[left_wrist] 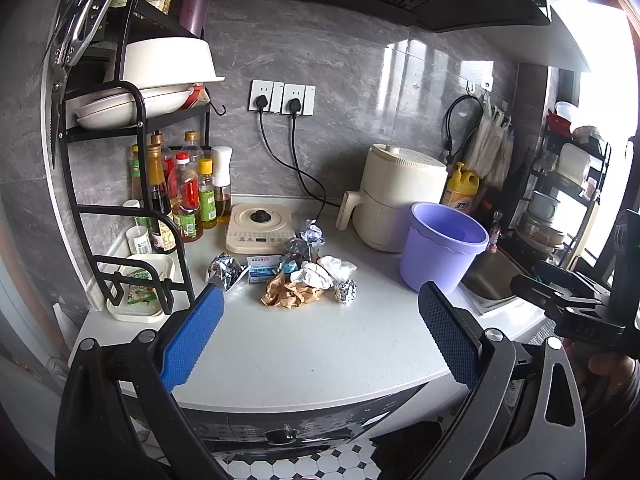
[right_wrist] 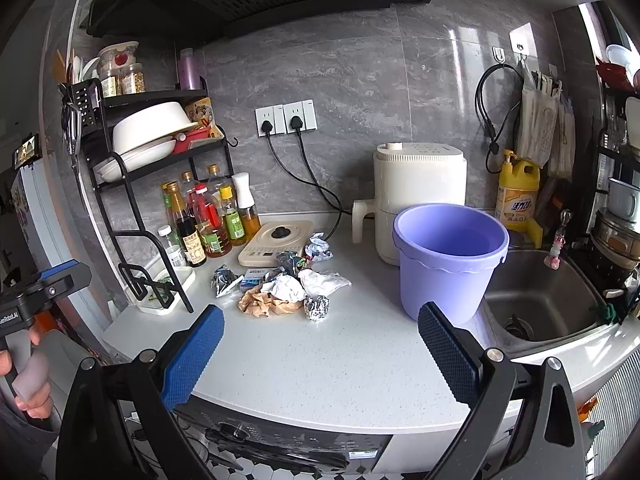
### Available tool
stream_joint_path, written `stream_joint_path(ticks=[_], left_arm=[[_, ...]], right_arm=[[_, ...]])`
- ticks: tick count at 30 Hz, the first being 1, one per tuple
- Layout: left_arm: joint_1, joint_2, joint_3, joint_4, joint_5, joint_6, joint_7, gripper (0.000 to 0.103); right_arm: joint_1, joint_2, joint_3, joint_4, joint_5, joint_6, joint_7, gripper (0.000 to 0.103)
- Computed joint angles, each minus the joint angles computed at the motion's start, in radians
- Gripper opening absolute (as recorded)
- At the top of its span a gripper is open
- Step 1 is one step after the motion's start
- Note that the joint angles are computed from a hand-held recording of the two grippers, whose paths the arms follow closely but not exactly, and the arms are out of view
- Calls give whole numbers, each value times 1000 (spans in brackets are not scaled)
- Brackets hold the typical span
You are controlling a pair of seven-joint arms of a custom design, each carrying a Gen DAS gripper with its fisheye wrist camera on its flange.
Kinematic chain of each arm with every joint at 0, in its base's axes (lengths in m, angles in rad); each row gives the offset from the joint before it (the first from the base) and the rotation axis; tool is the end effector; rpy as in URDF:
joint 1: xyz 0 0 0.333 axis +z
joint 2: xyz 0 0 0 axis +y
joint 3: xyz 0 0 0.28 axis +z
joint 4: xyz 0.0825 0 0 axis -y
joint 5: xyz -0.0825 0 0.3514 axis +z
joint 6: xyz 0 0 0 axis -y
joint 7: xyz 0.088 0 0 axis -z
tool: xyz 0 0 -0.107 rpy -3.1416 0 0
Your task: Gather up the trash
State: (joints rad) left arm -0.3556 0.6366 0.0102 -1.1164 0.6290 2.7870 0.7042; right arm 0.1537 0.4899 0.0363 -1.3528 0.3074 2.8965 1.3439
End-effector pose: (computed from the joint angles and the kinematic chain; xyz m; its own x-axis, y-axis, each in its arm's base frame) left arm 0.6757 -0.2744 0.5388 -0.0434 -0.9892 0.1401 -0.4543 -0.1053 -0.8846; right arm 0.6928 0.1082 0.5471 0.2121 -0.9704 -0.1153 -0.4953 -0.0051 -0.8687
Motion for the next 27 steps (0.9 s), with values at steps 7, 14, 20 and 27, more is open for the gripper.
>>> stream_joint_path(ticks=[7,14,20,27], left_arm=[[1,21,-10,39,-19,-28,31,97],[-12,20,-2,43,-11,-40,24,97],[-8,22,-11,51,-19,-53,39,97],[16,70,-37,116,-75,-72,100,97]], right_arm=[[-6,2,6,3,12,-9,-17,95],[-15,2,14,7,27,-9,-27,95],[-24,12,30,30,47,-29,-54,95],[-16,83,18,140,41,-92,-36,95]])
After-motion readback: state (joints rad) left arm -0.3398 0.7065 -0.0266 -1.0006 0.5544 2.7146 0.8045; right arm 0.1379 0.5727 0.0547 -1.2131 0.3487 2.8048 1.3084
